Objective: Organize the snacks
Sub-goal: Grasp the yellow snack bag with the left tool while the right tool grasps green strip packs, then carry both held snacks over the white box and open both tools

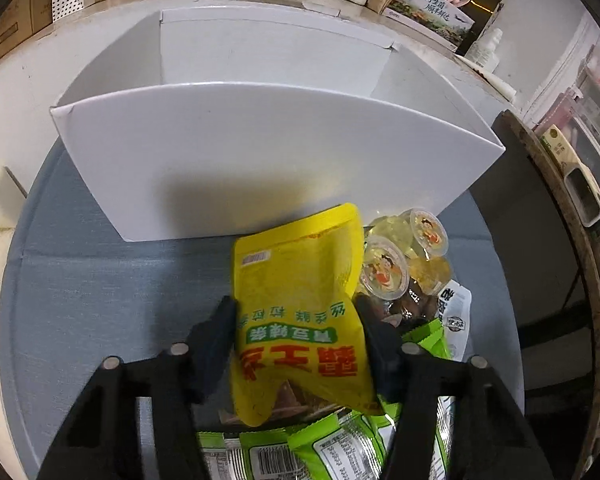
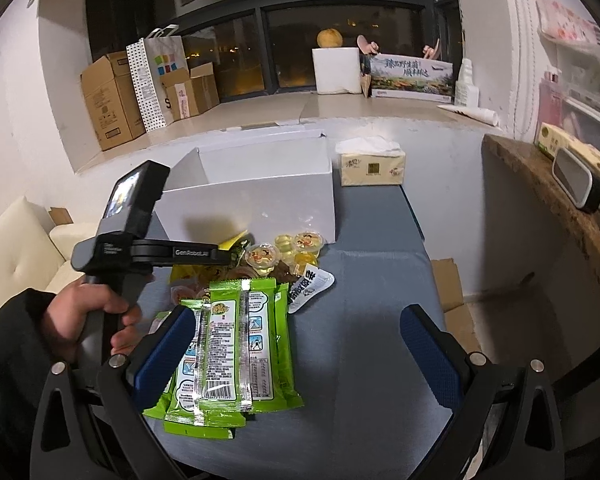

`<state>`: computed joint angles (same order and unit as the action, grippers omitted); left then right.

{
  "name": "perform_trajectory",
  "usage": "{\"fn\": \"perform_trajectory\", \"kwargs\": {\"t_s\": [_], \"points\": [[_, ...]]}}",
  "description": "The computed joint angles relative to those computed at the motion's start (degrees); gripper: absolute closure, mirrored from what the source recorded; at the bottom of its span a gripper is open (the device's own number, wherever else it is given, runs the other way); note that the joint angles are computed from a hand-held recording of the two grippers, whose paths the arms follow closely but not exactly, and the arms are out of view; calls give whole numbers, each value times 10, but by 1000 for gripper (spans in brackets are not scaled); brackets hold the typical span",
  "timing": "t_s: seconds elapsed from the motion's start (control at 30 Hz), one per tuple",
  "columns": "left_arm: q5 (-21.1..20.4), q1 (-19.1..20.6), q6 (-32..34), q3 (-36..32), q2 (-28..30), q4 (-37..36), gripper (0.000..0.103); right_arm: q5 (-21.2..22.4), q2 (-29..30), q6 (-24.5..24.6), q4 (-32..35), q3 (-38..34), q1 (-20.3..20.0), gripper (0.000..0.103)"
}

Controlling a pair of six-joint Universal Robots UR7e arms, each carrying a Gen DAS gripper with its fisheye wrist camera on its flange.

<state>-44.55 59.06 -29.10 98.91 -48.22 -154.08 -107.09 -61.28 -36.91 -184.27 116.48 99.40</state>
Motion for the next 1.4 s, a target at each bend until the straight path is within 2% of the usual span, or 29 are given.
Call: {"fn": "perform_trajectory", "kwargs": {"t_s": [0.2, 0.3, 0.4, 0.67, 0.73, 0.77, 0.8, 0.9, 1.07, 1.13, 1.23, 1.3, 1.4], "points": [[21, -24, 23, 60, -30, -62, 44, 0, 13, -2, 11, -4, -1, 0], [57, -56, 39, 120, -61, -122, 44, 4, 35, -2, 48, -21, -2, 0], [90, -94, 33, 189, -98, -169, 43, -15, 71, -15, 73, -44, 4, 0], [167, -163, 3, 311, -166, -210, 43, -53, 143, -15, 130, -105, 2, 0], [172, -171, -5, 322, -173, -206, 43, -58, 150, 1, 155, -116, -4, 9], [170, -173, -4, 326, -175, -209, 43, -61, 151, 6, 165, -118, -6, 23], [169, -175, 0, 328, -174, -217, 43, -63, 152, 3, 157, -116, -8, 31], [179, -183, 13, 332, -170, -223, 43, -37, 136, 14, 182, -111, -15, 37], [175, -181, 40, 323, -163, -246, 43, -3, 102, 13, 164, -102, -11, 38], [174, -177, 74, 310, -158, -271, 43, 17, 91, 14, 161, -111, -6, 38], [173, -162, 165, 268, -140, -328, 43, 13, 103, 14, 156, -158, 13, 38], [152, -141, 217, 220, -130, -342, 43, 25, 119, 11, 165, -202, 24, 38], [133, -103, 267, 130, -101, -335, 43, 27, 166, 34, 226, -302, 38, 38]]}}
